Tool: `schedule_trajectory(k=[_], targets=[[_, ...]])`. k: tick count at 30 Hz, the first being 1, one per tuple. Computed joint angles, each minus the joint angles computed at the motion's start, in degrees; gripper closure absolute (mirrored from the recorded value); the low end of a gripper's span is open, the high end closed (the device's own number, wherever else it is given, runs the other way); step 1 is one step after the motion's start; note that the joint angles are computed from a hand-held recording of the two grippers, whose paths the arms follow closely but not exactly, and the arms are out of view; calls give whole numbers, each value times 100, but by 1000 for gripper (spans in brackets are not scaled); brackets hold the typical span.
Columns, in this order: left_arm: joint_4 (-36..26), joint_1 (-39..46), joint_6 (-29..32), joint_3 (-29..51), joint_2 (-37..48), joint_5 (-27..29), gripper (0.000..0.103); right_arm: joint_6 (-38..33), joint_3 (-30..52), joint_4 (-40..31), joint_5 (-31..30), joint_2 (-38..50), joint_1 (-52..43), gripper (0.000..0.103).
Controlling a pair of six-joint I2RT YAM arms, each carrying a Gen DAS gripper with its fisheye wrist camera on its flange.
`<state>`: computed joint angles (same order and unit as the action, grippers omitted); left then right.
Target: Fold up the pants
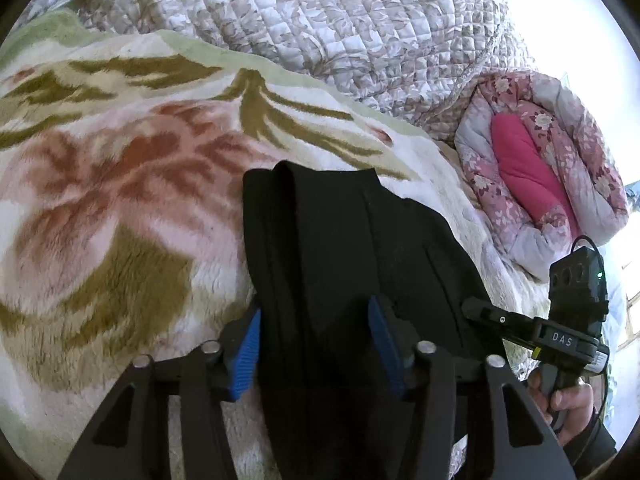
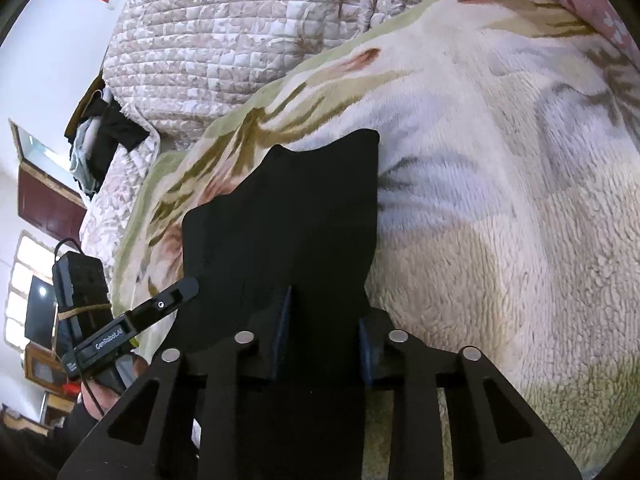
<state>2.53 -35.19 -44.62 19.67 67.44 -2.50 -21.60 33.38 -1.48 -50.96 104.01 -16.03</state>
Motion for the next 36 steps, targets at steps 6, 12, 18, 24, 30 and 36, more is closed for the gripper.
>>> schedule_trajectory(k=[6, 12, 18, 24, 30, 36], targets=[[-777, -276, -28, 226, -560, -411, 76, -52, -330, -85, -130, -691, -63, 87], [-1160, -265, 323, 581, -770, -424, 80, 185, -318, -266, -247, -1351, 187, 87], [-1195, 640, 1200, 1086, -443, 57, 80, 895, 224, 120, 3, -1151, 783, 87], [-1054, 1594, 2119, 1783, 448, 416, 80, 1532, 1038, 540, 410, -605, 1452, 87], [-717, 2147, 2637, 2224, 1500, 448, 77, 1602, 1885, 555, 1223, 189, 1906, 76], [-645, 2604, 2526, 1823, 1417, 253, 78, 1348, 1332, 961, 1491, -138, 1623, 75]])
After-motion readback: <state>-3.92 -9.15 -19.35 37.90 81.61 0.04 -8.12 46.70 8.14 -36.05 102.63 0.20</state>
